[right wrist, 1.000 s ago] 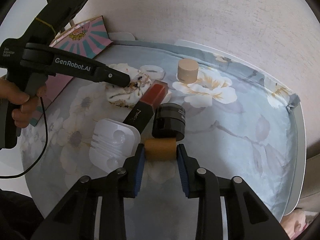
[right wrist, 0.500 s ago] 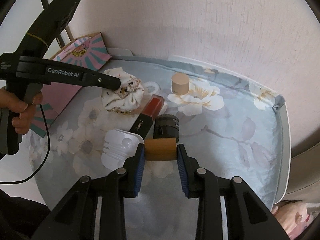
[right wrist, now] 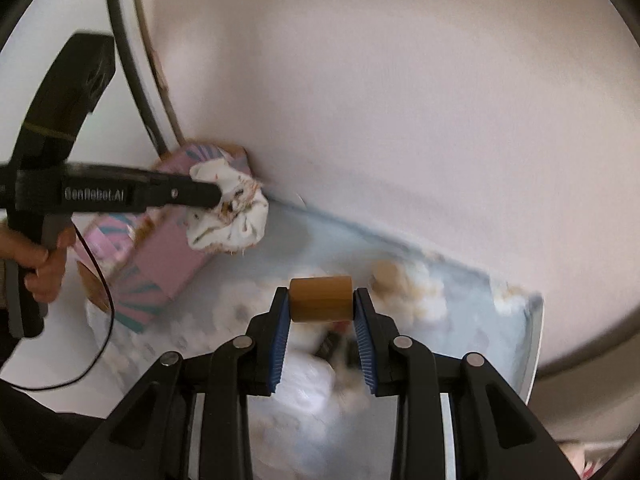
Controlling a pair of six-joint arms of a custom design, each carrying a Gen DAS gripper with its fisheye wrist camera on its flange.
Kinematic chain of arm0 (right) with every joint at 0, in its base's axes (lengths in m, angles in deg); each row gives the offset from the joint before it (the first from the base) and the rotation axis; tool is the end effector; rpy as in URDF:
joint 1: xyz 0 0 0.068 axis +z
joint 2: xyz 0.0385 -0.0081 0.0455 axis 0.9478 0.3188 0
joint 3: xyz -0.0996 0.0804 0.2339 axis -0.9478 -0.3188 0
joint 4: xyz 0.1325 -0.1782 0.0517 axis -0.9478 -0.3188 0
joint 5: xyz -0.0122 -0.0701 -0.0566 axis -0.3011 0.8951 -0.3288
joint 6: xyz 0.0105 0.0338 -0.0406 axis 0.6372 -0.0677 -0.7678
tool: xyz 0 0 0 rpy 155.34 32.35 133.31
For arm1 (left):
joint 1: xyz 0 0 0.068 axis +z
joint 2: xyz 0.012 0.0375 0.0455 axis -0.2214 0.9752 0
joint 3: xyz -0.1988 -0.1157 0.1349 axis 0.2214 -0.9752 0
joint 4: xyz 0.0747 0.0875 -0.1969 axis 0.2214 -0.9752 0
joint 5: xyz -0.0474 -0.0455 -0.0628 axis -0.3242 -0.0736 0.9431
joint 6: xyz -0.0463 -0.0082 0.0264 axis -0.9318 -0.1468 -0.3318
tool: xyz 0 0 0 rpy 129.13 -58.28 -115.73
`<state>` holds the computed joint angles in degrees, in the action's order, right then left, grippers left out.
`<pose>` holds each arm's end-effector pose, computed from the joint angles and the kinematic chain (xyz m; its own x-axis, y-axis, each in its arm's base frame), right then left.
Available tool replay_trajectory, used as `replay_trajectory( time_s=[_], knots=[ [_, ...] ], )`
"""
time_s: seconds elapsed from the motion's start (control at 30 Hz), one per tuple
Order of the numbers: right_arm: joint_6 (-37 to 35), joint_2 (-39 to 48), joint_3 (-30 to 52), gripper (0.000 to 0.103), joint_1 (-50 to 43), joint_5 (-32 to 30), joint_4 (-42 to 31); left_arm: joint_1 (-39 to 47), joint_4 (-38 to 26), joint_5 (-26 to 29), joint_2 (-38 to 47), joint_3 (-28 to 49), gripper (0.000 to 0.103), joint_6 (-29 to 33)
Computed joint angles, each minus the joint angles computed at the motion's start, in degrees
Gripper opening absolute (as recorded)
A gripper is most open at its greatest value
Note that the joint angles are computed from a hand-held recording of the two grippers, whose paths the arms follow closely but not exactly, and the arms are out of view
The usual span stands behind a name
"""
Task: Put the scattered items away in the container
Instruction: 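Carry the cloth toy and cork into the cardboard box and release both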
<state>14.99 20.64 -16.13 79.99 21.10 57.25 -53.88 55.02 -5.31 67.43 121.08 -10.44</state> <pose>0.2664 0.0492 0.2020 -0.6911 -0.2872 -0.6632 -0.4395 0.8955 0.0703 0.2606 -0.2199 0.2396 -0.8164 -0.0358 -0.5764 0.1356 0.9583 -0.2516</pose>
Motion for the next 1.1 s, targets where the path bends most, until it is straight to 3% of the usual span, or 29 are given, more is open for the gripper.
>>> replay_trajectory(
  time_s=[0.2, 0.53, 0.93, 1.1],
  knots=[
    [2.75, 3.9, 13.6, 0.029, 8.17, 1.66, -4.97, 4.93, -3.44, -2.08, -11.87, -6.82, 0.025, 0.54],
    [5.28, 24.45, 43.38, 0.029, 20.69, 2.27, -15.2, 16.89, -6.12, 0.7, -27.0, -20.14, 0.025, 1.27],
    [7.65, 53.67, 80.85, 0.029, 29.33, 1.06, -33.67, 23.67, 0.87, 4.82, -30.03, -36.37, 0.025, -2.32],
    [7.75, 61.05, 91.03, 0.029, 31.34, 0.61, -39.19, 23.64, 1.16, 3.7, -30.93, -39.68, 0.025, -2.15]
  ],
)
